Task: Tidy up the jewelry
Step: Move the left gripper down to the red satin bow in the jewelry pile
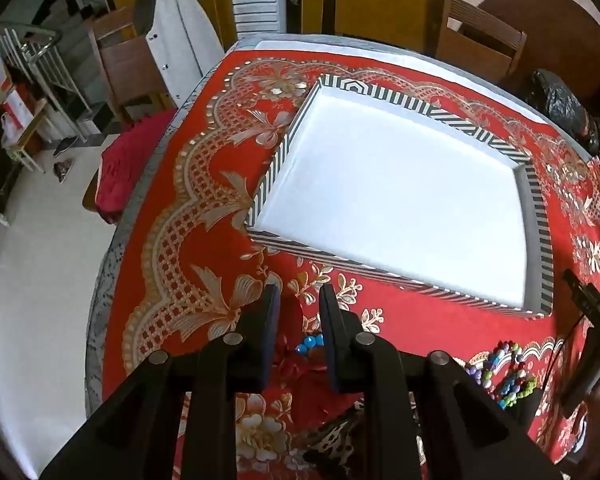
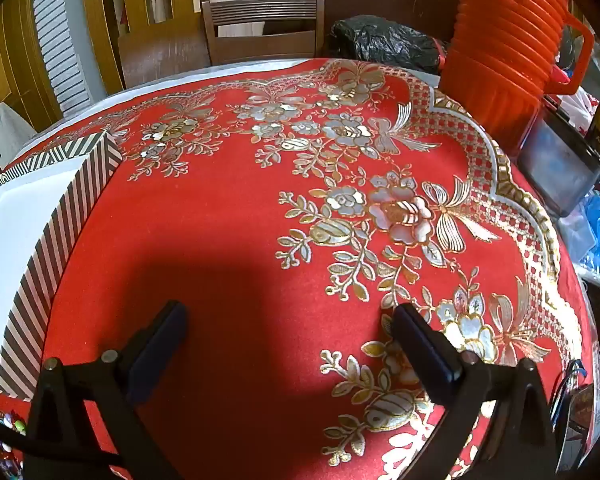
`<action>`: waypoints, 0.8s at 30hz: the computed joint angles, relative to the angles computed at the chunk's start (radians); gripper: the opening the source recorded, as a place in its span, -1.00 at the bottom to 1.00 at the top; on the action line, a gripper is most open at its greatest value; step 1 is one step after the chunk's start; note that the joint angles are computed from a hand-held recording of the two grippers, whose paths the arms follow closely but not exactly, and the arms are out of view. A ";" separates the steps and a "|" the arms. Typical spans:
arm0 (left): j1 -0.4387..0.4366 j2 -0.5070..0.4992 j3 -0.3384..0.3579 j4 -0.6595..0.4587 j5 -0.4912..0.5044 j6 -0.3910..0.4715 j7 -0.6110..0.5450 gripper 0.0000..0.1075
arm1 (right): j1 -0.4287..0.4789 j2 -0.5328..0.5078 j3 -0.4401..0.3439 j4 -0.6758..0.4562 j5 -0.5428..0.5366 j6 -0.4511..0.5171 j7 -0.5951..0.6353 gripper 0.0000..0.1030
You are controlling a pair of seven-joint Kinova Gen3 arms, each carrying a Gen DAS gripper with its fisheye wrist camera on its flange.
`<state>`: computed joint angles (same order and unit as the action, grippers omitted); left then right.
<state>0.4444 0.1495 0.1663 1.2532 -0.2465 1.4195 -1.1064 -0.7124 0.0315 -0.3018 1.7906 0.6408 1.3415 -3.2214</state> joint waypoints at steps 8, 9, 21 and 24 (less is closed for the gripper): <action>-0.045 -0.077 0.007 0.069 0.081 -0.043 -0.057 -0.88 | 0.000 0.001 0.000 -0.001 0.000 0.001 0.001 1.00; -0.047 -0.085 0.010 0.079 0.080 -0.043 -0.060 -0.88 | 0.001 -0.003 0.000 0.001 -0.003 -0.003 0.007 1.00; -0.095 -0.186 0.032 0.152 0.141 -0.046 -0.124 -0.88 | -0.114 -0.044 -0.114 -0.236 -0.128 0.236 -0.014 0.99; -0.099 -0.207 0.041 0.159 0.166 -0.049 -0.144 -0.88 | -0.184 -0.005 -0.151 -0.351 -0.098 0.314 -0.057 0.99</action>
<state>0.3456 -0.0579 0.2073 1.4118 -0.0808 1.3706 -1.2500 -0.8959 0.0266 -0.4528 1.4395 0.5426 1.6559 -3.2785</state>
